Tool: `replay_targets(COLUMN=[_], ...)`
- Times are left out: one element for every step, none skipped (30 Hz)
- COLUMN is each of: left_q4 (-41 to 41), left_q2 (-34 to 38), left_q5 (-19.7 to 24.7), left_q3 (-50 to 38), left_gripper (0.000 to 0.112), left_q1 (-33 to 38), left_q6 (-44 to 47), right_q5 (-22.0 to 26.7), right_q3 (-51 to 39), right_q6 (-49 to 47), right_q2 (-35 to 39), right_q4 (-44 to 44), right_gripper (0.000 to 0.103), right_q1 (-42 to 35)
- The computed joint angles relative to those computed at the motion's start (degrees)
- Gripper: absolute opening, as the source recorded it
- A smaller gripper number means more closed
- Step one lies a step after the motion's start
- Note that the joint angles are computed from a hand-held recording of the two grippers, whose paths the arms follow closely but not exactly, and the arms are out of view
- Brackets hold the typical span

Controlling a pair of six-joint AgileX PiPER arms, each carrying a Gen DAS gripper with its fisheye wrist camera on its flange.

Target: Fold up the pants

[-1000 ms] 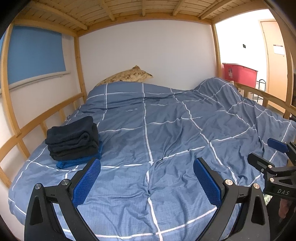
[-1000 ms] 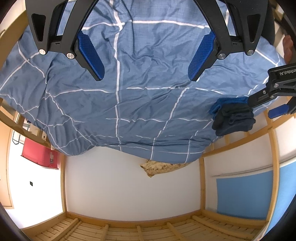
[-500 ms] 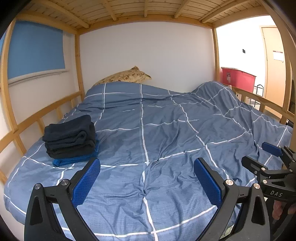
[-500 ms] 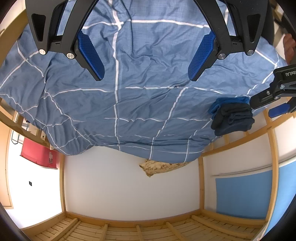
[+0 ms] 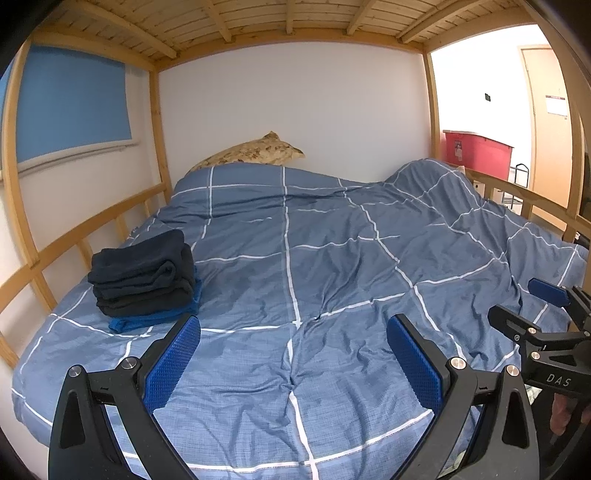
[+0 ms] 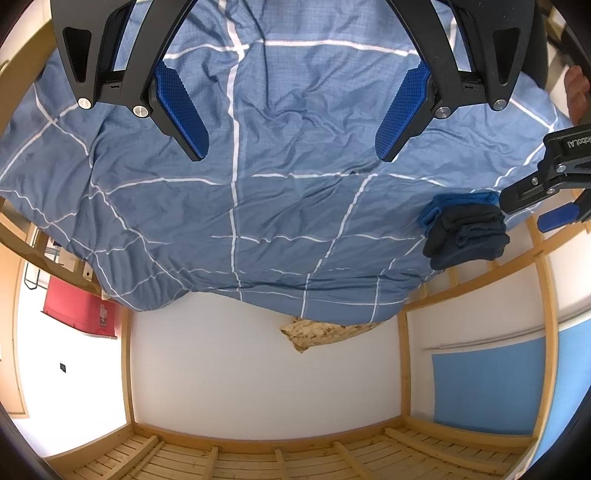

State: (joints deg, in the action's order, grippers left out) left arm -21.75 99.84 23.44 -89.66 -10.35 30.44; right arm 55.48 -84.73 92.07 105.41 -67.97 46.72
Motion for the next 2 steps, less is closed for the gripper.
replay_targets(left_q4=[-0.2, -0.1], left_q2=[0.0, 0.0], left_q5=[0.0, 0.0], left_q3=[0.0, 0.0], left_gripper=[0.103, 0.103], left_q1=[0.0, 0.0], left_q6=[0.2, 0.0], right_q5=[0.0, 0.0], right_q3=[0.0, 0.0], right_q6=[0.0, 0.0], right_q2=[0.0, 0.0], right_q4=[0.0, 0.0], right_gripper=[0.092, 0.092], right_q1=[0.0, 0.0])
